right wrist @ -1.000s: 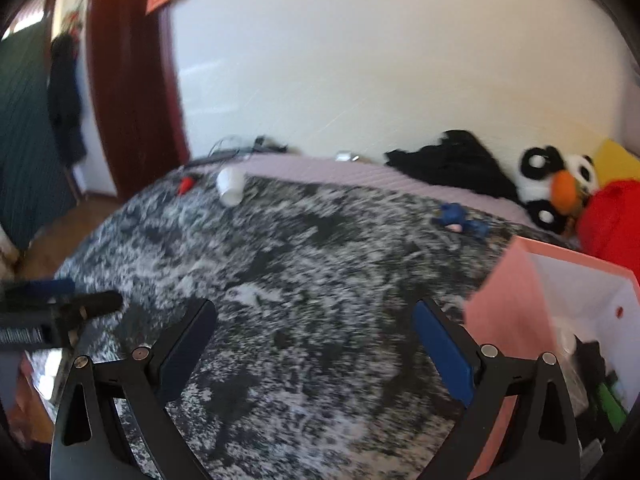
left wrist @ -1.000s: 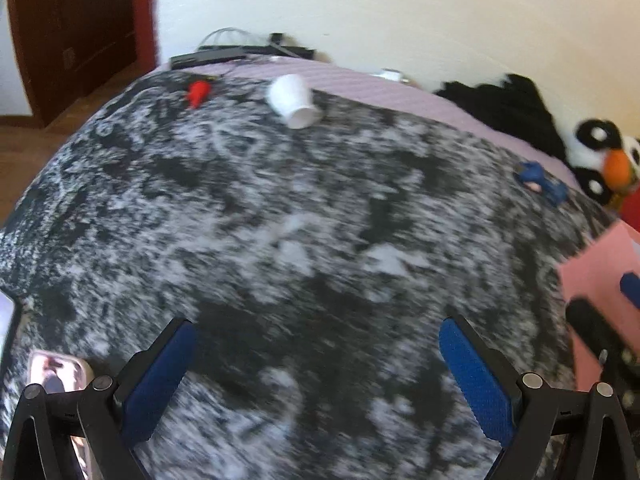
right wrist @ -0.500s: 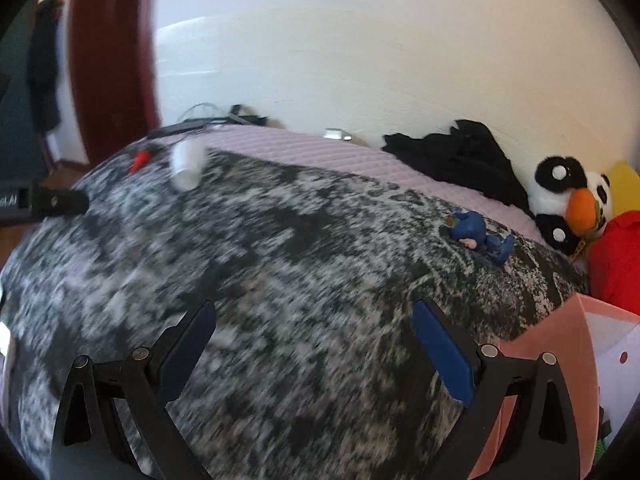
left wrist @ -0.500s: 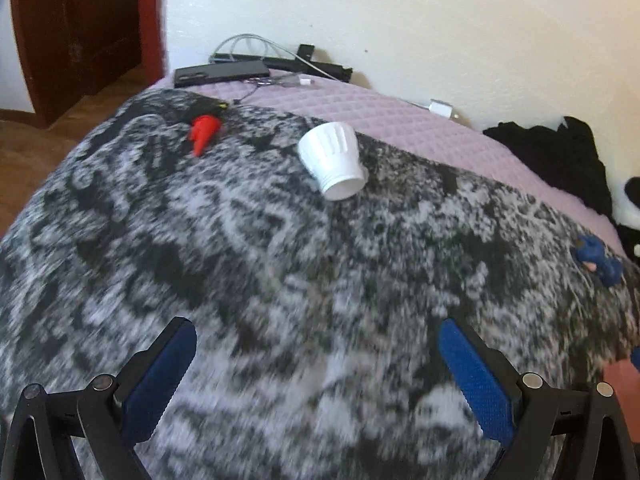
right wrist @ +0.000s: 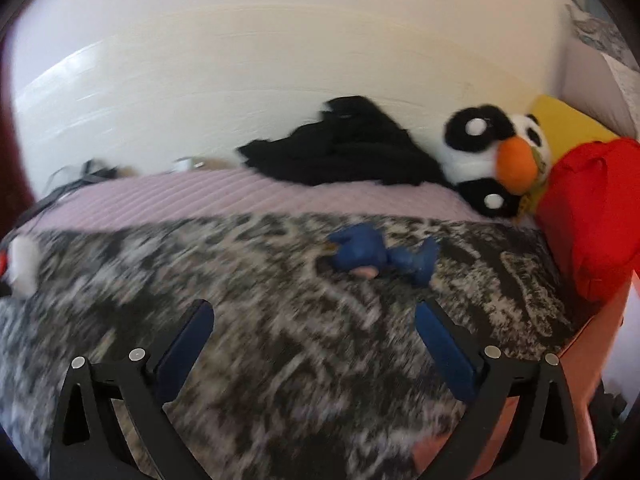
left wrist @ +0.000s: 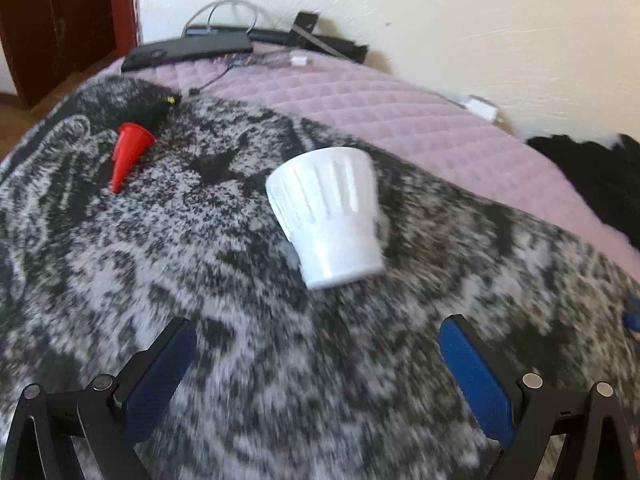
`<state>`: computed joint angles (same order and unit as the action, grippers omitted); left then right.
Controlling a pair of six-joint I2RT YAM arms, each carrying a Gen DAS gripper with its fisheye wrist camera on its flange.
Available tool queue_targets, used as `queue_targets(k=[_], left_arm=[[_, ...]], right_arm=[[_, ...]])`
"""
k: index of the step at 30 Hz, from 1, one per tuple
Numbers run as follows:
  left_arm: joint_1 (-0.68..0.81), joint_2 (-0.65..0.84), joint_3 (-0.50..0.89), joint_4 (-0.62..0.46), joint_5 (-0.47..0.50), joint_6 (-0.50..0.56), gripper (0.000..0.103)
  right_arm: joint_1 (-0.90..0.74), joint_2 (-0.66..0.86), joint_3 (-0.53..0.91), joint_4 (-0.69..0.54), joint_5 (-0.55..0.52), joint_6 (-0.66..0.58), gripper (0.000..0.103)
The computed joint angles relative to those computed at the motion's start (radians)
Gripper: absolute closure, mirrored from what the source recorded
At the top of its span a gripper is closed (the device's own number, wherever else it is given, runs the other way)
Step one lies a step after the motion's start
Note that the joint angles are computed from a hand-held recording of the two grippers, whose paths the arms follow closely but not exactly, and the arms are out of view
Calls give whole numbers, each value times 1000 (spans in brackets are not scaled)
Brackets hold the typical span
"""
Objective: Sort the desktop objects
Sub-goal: 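Grasp the white cup with the left tool while the right tool grasps the blue figurine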
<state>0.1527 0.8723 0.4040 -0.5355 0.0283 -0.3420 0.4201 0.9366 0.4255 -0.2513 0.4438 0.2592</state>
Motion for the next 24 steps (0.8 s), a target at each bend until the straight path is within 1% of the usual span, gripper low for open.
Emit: queue_targets(k=[2,7,9,11,14,15,21,24], left_arm=[[-5,69,2,63,-14,-5,3],[-87,210,24,174,-73,-51,3],[-120,262,32,210,-99,-67,3],[-167,306,38,244,-152,-82,3],[-206,353,49,281,-200,-80,3],[-214,369,54,292,-212,-78,3],[-219,409,63,340,-233,-63,1],[-220,418,60,362,-243,-54,1]], right_arm=[[-53,104,26,87,15,-21,1],[-139,337,112,197,-1,-60,1],[-145,392,127,222,44,-59,1],[-147,443,138,237,116,-46,1],[-158,489,137,267,195,-25,1],[-177,502,138,279,180,-24,1],[-314,560,179,298,-31,-27,1],[-345,603,210,302,-86,-16,1]])
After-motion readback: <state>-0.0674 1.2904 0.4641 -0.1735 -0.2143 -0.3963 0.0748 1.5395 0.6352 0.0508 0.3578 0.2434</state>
